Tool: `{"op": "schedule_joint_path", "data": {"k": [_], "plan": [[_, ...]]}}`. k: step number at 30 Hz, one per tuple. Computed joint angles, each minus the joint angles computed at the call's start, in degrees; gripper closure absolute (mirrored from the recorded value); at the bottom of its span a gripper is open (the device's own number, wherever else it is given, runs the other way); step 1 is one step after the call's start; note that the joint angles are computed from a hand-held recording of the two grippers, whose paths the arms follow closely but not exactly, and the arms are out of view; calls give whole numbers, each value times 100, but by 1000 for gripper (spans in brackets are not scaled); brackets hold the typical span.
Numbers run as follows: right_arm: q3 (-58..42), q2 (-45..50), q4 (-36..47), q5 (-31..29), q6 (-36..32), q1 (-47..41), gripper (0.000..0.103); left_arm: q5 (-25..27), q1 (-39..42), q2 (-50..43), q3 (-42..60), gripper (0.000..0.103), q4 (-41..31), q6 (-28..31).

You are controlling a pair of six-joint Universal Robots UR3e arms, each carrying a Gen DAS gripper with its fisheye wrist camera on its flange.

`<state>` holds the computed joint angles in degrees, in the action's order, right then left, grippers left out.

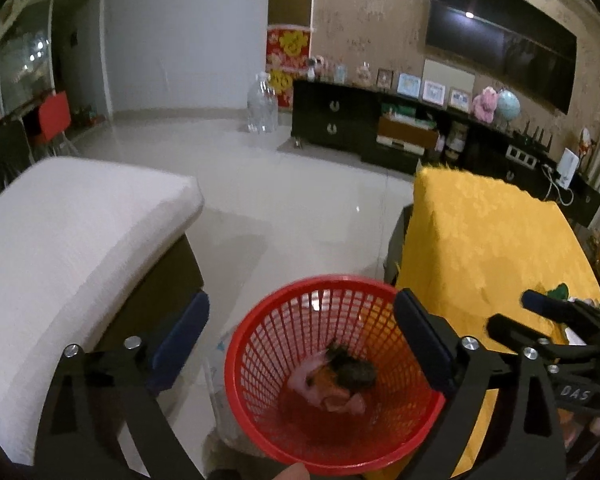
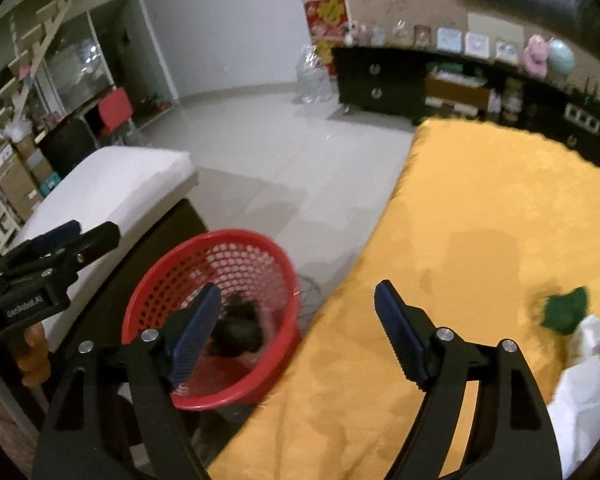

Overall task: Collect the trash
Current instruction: 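Carry both bags over the red wastebasket and open both tools to drop them, then move both open tools back over the trash on the table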

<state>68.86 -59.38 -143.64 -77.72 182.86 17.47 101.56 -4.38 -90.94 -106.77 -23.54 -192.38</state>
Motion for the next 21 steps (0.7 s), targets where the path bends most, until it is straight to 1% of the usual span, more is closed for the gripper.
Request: {"op": "schedule_joint_path", "data": {"k": [7, 10, 12, 14, 19, 21], "plan": [[1053, -800, -902, -622, -52, -45, 16, 337, -477, -179, 262, 9, 408, 62], [1709, -1288, -1291, -755, 26, -198, 15, 463, -754, -343, 451, 9, 538, 128], [2199, -1658, -1495, -776, 171, -377, 11, 541, -937, -454, 544, 8, 628, 180], [2729, -2094, -1607, -739, 327, -635, 9, 543, -1108, -557, 637, 8, 687, 209], [3844, -3169, -1729, -714, 588, -1336, 9, 301, -1451, -828, 967, 8, 604, 267], [4231, -3569, -1759, -661, 659, -1616, 9, 305, -1593, -969, 1110, 8, 582, 299]]}}
